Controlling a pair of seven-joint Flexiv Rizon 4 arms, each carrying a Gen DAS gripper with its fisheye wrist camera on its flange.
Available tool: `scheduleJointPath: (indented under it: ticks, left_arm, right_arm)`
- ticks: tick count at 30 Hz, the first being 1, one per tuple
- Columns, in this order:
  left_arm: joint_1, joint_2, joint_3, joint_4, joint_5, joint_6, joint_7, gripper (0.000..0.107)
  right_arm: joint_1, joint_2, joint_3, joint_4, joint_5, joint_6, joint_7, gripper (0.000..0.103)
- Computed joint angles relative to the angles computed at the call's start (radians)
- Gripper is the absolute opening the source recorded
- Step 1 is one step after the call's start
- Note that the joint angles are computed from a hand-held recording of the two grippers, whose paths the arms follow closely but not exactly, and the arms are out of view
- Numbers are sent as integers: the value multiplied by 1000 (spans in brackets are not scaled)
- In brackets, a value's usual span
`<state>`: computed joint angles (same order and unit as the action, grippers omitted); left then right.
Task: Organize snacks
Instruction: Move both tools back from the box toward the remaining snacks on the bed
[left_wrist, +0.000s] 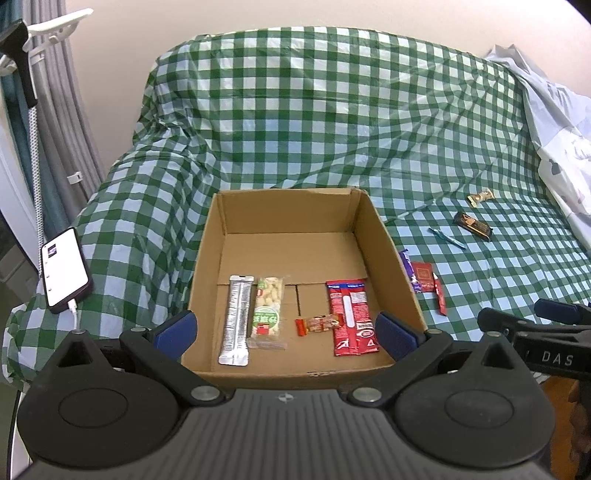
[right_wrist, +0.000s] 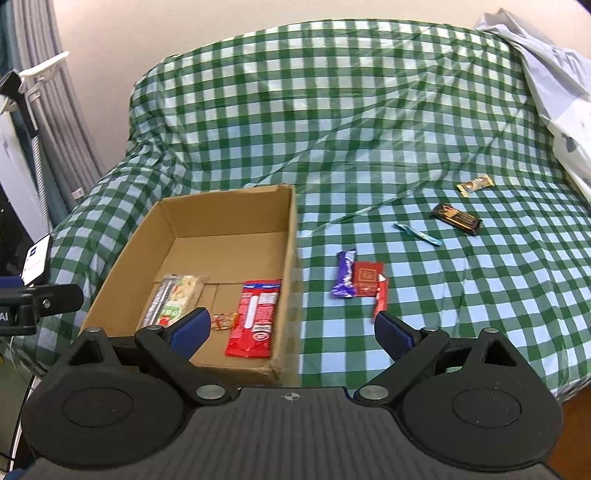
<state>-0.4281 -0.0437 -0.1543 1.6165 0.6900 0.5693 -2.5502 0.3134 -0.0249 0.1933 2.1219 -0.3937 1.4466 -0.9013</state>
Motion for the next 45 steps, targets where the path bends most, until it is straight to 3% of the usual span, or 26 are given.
scheduleJointPath:
  ticks: [15,27,38,45]
  left_arm:
    - [-46,-114,24,-127,-8,-35,52,103]
    - [-97,-274,75,-299,-77,-22,157,103]
    - [-151,-510,129,-571,-214,-35,332,103]
    - [-164,-738,170,-884,-336,-115,421,103]
  right_arm:
    - [-47,-28,-49,1,-38,32,34,96]
    - [-84,-70,-77,-28,-7,20,32,96]
    - [-124,-116,-123,-39,22,16,41,96]
    - [-150,-168,-166,-58,15,44,56,96]
